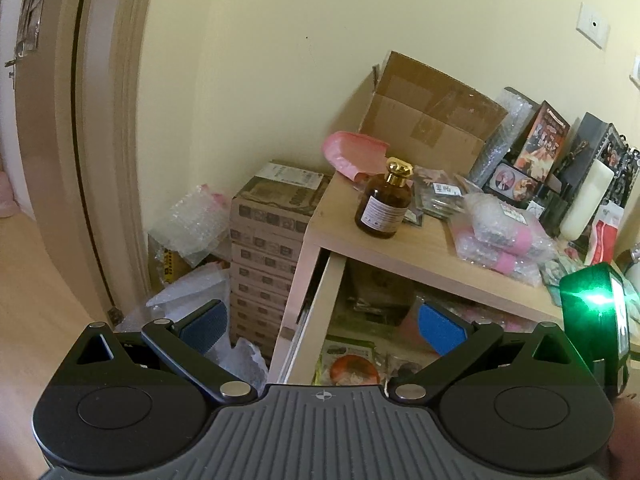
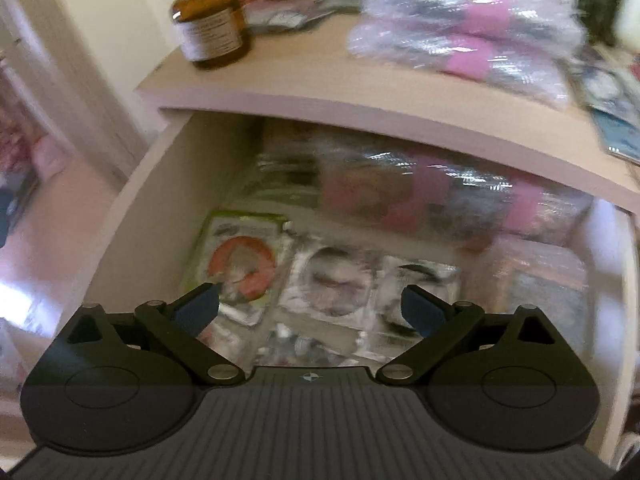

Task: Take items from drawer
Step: 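Reach the right tool into the open drawer toward the red-circle badge packet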

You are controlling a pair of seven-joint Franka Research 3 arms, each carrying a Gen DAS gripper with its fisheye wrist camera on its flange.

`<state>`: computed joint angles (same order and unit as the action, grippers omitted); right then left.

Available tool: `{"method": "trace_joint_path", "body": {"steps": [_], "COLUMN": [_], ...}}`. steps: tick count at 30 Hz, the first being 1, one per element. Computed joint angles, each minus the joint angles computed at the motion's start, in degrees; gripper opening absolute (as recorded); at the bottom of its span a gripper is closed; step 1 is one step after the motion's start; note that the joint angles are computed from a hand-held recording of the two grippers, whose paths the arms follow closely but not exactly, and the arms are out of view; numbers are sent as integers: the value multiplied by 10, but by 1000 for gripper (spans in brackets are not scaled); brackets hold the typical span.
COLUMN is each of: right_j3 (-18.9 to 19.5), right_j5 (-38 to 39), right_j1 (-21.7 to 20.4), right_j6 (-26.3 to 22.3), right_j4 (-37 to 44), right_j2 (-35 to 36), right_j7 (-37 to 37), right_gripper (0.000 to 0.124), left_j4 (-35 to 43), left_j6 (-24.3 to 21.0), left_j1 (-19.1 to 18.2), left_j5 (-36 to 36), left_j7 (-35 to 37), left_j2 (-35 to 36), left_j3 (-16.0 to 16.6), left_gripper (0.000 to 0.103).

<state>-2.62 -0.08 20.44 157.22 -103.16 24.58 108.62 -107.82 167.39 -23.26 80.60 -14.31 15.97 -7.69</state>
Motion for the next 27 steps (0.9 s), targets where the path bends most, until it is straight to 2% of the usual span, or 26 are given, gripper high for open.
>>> {"method": "trace_joint_path", "body": {"steps": [1,4,8,13,18,24,27], "right_j3": [16,25,51,62,65,93,79], "right_j5": [15,21,47,53,78,133,131], "right_j1": [-14,-18,-35,-40,-44,-69,-56], "right_j6": [-3,-20,-54,-87,-108,-109,-124], "right_j4": [7,34,79,130,166,179,194], "right_j2": [4,21,49,85,108,120,130], "right_j7": [-27,-67,-156,-280,-350,-459,-469], "right_gripper": [100,97,92,92,91,91,91], "left_j4": [0,-1,-3,-5,-8,-10,-11], "left_j6": [2,8,19,29,35,44,46], "left_j1": [1,4,8,10,11,8,7], "left_j5": [-1,-4,-14,-14,-32,-35,-35], "left_j7": [2,5,19,21,36,39,37], "left_j2": [1,1,1,0,1,1,1], "left_j3": [0,2,4,8,9,12,14], "left_gripper": [103,103,103,103,103,103,103]}}
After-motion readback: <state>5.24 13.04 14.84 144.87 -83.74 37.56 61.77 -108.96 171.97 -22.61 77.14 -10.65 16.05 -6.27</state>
